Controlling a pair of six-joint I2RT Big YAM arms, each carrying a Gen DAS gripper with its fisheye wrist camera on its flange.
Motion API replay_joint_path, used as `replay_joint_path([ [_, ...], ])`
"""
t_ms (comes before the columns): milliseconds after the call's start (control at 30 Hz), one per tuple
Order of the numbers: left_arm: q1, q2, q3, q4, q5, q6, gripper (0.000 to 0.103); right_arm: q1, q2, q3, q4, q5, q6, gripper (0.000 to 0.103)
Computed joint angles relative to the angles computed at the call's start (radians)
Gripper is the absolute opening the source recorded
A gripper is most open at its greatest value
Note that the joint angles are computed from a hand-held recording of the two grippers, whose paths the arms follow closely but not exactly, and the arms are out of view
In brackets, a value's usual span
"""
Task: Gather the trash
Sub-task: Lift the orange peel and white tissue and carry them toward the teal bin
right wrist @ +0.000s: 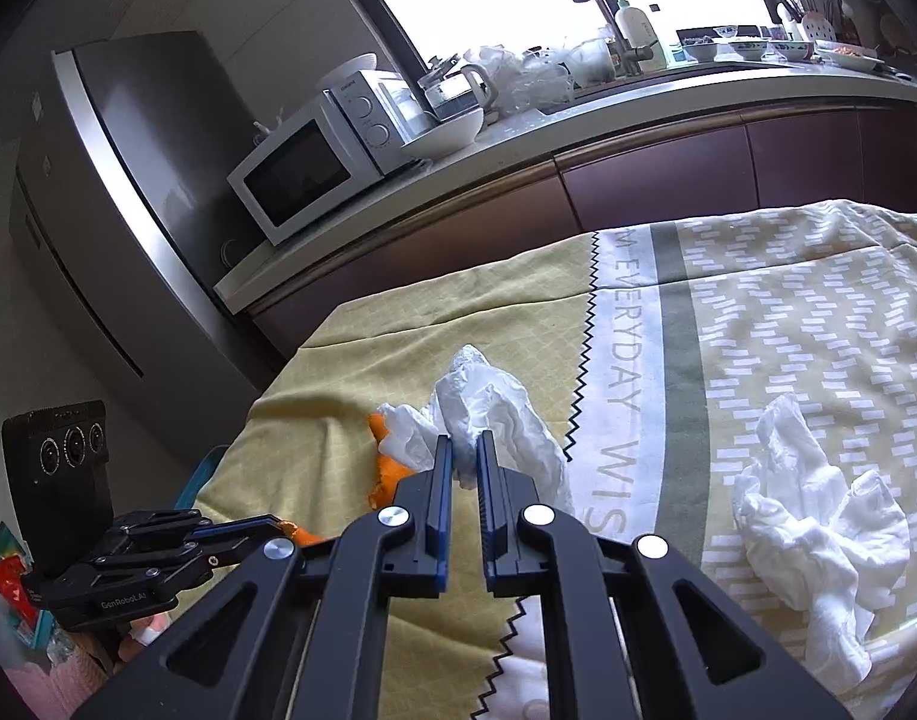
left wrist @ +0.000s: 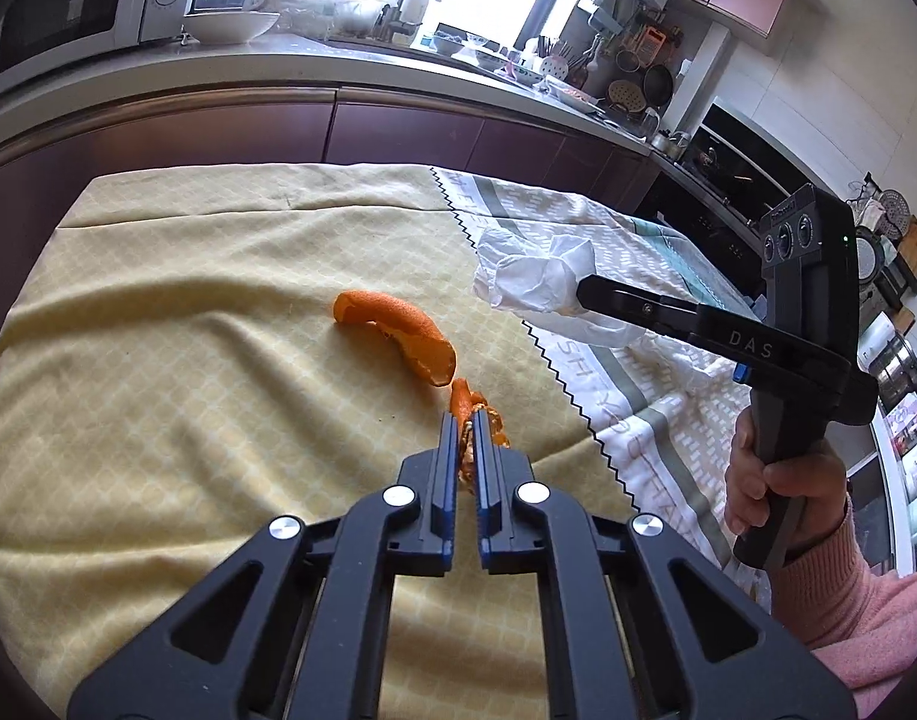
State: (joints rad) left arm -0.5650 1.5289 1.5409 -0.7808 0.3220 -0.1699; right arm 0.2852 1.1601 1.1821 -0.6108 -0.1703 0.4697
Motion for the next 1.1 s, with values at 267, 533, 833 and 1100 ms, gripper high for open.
replay_joint_path([
  [267, 0.028, -0.105, -0.101, 0.035, -0.032, 0.008, 0.005, 0.065, 0.002, 0.017, 0.017, -0.01, 0.002, 0.007],
  [533, 0.086, -0.191, -0.186, 0.04, -0.06, 0.008, 0.004, 0.128, 0.032, 0.047, 0.021, -0.022, -0.003, 0.007],
  [833, 0.138, -0.27, -0.267, 0.041, -0.089, 0.031, 0.003, 0.183, 0.065, 0.083, 0.017, -0.036, -0.016, 0.007],
  [1100, 0.135, -0.264, -0.312, 0.002, -0.096, 0.078, 0.005, 0.212, 0.093, 0.102, -0.001, -0.04, -0.015, 0.007],
])
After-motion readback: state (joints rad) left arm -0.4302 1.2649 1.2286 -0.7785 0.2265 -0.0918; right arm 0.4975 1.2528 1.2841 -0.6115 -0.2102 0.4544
